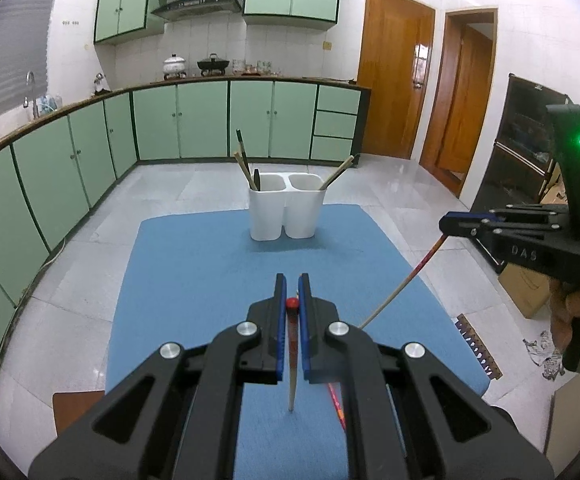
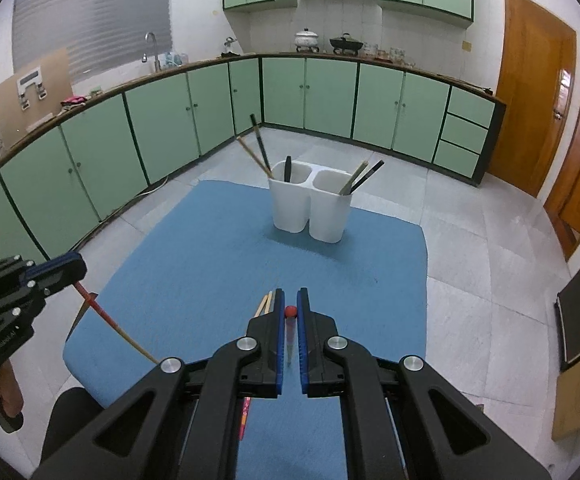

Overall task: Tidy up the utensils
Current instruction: 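Carry both red-tipped chopsticks to the white holder and drop them in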

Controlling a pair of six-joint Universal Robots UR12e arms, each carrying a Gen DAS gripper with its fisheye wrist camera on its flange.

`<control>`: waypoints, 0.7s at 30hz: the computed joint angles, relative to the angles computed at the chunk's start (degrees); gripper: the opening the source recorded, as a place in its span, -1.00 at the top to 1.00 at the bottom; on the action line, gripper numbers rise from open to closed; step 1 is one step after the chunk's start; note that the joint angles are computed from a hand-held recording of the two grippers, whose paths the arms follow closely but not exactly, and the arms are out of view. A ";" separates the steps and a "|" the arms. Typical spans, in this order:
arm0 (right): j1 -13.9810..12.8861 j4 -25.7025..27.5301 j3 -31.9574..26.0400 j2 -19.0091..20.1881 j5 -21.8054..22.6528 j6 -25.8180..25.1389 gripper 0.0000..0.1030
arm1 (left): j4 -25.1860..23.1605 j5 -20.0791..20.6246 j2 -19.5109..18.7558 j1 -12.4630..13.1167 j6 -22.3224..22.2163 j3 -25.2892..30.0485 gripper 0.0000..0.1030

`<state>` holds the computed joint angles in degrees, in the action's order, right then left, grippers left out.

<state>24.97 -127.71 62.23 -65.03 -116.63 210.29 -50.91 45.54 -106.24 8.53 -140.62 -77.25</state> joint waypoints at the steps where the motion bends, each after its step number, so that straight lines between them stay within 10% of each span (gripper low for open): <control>1: -0.30 0.50 -0.40 0.00 0.44 0.08 0.89 | -0.46 0.22 -0.34 -0.12 0.04 0.68 0.91; 11: -1.59 5.16 -5.57 0.50 0.47 -0.55 0.89 | -3.55 -0.51 -3.07 -1.09 0.03 7.55 0.91; 21: -2.44 8.69 -17.11 4.16 -1.60 -2.56 0.89 | 0.71 -3.42 -7.52 -3.05 -9.12 17.95 0.91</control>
